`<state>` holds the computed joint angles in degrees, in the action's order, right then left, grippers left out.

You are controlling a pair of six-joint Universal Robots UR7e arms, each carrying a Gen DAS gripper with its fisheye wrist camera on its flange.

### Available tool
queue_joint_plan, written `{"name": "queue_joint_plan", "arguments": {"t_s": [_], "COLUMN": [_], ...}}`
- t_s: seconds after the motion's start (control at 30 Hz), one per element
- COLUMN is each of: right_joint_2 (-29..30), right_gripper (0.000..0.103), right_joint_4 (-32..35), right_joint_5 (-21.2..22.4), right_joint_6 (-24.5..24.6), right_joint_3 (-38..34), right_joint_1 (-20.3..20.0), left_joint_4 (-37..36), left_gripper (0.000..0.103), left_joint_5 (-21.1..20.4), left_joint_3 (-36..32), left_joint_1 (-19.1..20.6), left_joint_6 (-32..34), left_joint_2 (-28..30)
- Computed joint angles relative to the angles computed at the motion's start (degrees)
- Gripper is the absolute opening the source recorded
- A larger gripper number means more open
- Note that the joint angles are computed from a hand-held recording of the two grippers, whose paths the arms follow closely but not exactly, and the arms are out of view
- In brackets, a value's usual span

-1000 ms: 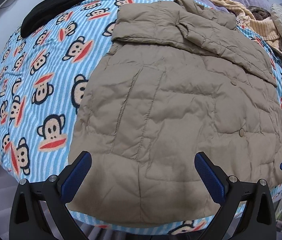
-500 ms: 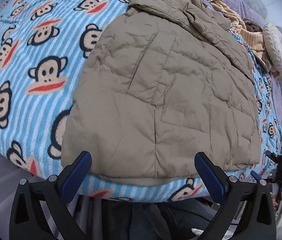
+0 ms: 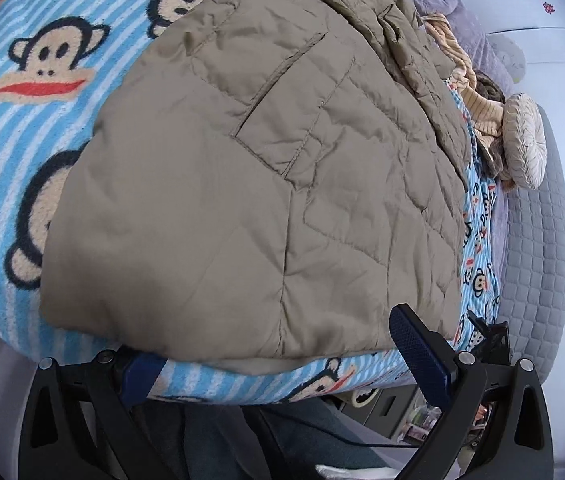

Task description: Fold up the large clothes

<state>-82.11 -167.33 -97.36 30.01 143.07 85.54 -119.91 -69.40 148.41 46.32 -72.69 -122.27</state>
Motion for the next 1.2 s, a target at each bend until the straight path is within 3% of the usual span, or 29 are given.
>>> {"name": "queue_joint_plan", "arguments": {"t_s": [0.17, 0.27, 0.3, 0.33, 0.4, 0.47, 0.53, 0.57, 0.6, 0.7, 0.97, 1.2], "right_joint_2": [2.4, 3.8, 4.1, 4.3, 4.5, 4.7, 4.6, 4.5, 4.4, 4.2, 4.7, 9.6], "right_gripper": [0.103, 0.103, 0.103, 0.103, 0.102, 0.094, 0.060, 0.033, 0.020, 0.011, 0.009, 0.009], "right_joint_4": [-3.5, -4.7, -5.3, -5.8, -6.6, -6.6, -5.2, -4.0, -3.5, -3.3, 3.7, 11.6], "right_joint_5": [2.4, 3.0, 3.2, 3.6, 4.3, 4.4, 3.4, 2.7, 2.9, 2.1, 0.5, -4.6], "right_joint_6": [-0.6, 0.0, 0.2, 0.3, 0.6, 1.1, 2.4, 3.0, 3.1, 1.9, -3.8, -12.0], "right_joint_3": [-0.8, -1.2, -1.2, -1.1, -0.9, -0.9, -1.3, -1.6, -1.7, -2.6, -11.4, -25.9], "right_joint_1": [-1.2, -1.8, -2.0, -2.2, -2.2, -2.3, -2.0, -1.9, -2.0, -0.6, 5.6, 12.8], "left_joint_4": [-9.3, -13.4, -13.0, -12.8, -12.5, -12.3, -10.8, -10.0, -8.8, -6.1, -9.4, -17.3], "left_gripper": [0.101, 0.086, 0.068, 0.042, 0.020, 0.015, 0.014, 0.014, 0.014, 0.014, 0.014, 0.014], "left_joint_5": [-1.0, -0.8, -0.6, -0.9, -1.4, 0.1, 1.6, 2.3, 3.0, 5.1, 12.3, 18.6], "left_joint_3": [0.1, -0.2, -0.7, -1.2, -1.7, -1.7, -2.5, -3.0, -3.7, -6.4, -14.7, -24.0], "left_joint_1": [4.3, 5.1, 5.3, 5.9, 6.8, 5.9, 4.6, 3.9, 3.2, 1.3, -0.7, 1.9], "left_joint_6": [2.9, 3.6, 3.8, 4.4, 4.9, 4.8, 5.0, 5.4, 5.9, 7.3, 13.8, 24.7], "left_joint_2": [5.6, 8.3, 8.9, 9.7, 10.1, 9.3, 8.8, 8.5, 8.3, 8.5, 14.4, 24.4]}}
